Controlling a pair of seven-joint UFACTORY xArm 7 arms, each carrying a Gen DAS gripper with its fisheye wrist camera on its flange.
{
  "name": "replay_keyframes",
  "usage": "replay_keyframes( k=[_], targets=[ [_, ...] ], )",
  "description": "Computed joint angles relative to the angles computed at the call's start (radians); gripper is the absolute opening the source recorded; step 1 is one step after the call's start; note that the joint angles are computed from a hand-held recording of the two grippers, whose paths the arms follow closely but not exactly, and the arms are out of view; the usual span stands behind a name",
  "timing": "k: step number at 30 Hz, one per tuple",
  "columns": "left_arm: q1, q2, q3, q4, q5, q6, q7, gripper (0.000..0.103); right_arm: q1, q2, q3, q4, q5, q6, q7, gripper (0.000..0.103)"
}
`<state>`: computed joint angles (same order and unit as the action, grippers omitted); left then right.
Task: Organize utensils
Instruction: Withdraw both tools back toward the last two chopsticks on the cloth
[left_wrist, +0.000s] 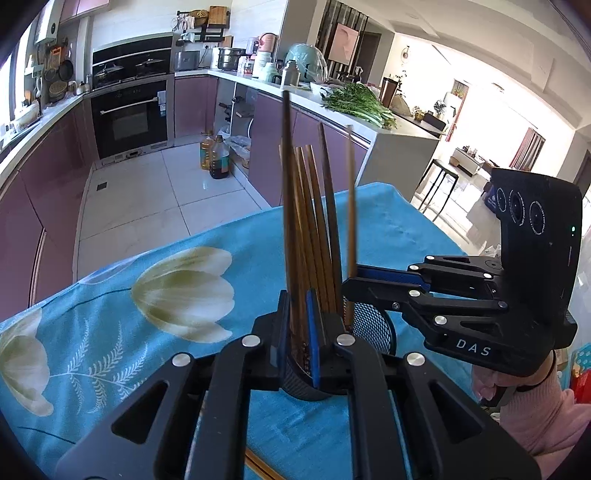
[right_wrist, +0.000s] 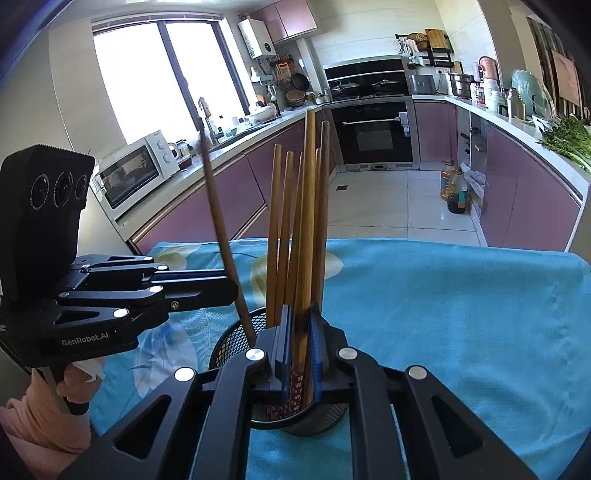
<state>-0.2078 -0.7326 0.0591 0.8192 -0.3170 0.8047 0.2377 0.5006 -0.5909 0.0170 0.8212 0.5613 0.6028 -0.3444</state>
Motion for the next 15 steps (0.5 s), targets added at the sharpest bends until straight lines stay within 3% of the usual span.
replay_keyframes(
  k=[6, 11, 15],
  targets=[
    [0.017, -0.077, -0.002, -0.055, 0.003, -0.048, -0.028, 0.02, 0.004, -0.019, -0.004, -0.015, 0.005, -0.013, 0.003, 0.014],
    [0.046, -0.212, -0.019, -0.14, 0.038, -0.113, -0.071, 0.028, 0.034, -0.067, -0.019, -0.044, 0.033, -0.034, -0.018, 0.025],
    [0.075, -0.335, -0.017, -0.202, 0.079, -0.132, -0.107, 0.041, 0.079, -0.132, -0.039, -0.076, 0.061, -0.048, -0.054, 0.03]
  ],
)
